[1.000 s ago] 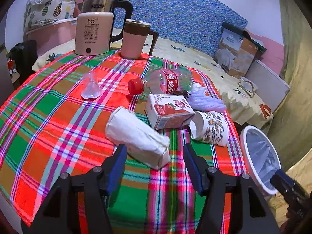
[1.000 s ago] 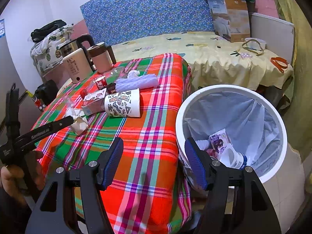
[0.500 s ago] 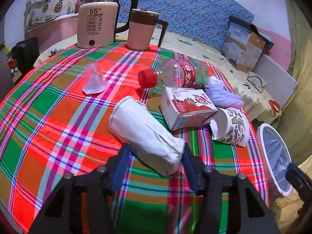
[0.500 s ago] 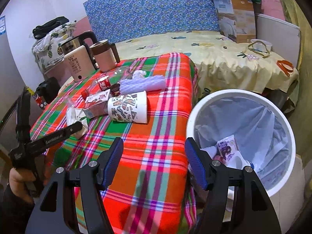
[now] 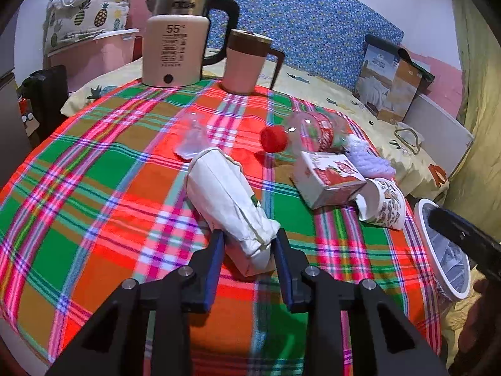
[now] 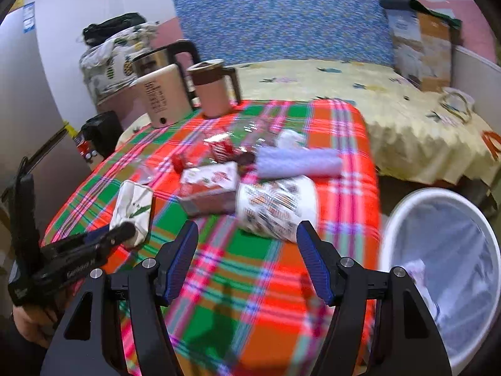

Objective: Collect trash
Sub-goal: 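Grasp the white tissue with the left tool while the right tool grasps the strawberry carton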

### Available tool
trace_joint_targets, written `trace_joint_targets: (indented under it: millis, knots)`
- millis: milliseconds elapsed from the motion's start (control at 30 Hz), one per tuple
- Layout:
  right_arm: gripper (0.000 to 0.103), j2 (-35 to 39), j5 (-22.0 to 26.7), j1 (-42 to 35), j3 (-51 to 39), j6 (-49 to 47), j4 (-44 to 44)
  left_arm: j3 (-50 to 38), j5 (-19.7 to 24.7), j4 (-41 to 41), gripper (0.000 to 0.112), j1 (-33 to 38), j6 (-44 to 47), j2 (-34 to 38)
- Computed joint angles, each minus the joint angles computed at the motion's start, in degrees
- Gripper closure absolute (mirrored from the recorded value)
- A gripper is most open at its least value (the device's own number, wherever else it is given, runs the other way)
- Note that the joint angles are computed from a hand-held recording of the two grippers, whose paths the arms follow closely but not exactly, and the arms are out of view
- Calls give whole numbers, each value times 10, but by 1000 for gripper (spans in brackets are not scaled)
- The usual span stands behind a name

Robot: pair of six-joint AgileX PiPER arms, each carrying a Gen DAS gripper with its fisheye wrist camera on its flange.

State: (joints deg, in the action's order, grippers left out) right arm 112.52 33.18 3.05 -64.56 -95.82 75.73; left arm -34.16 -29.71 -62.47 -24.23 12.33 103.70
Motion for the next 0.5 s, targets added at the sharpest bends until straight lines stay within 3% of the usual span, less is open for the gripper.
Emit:
trace_joint_targets:
  millis: [267, 500]
  knots:
    - [33, 52, -6, 56, -82, 70, -67, 42, -8, 60, 80, 27, -51, -24]
    - [33, 122, 25, 70, -191, 226, -182, 55, -5, 98, 80, 40, -77, -27]
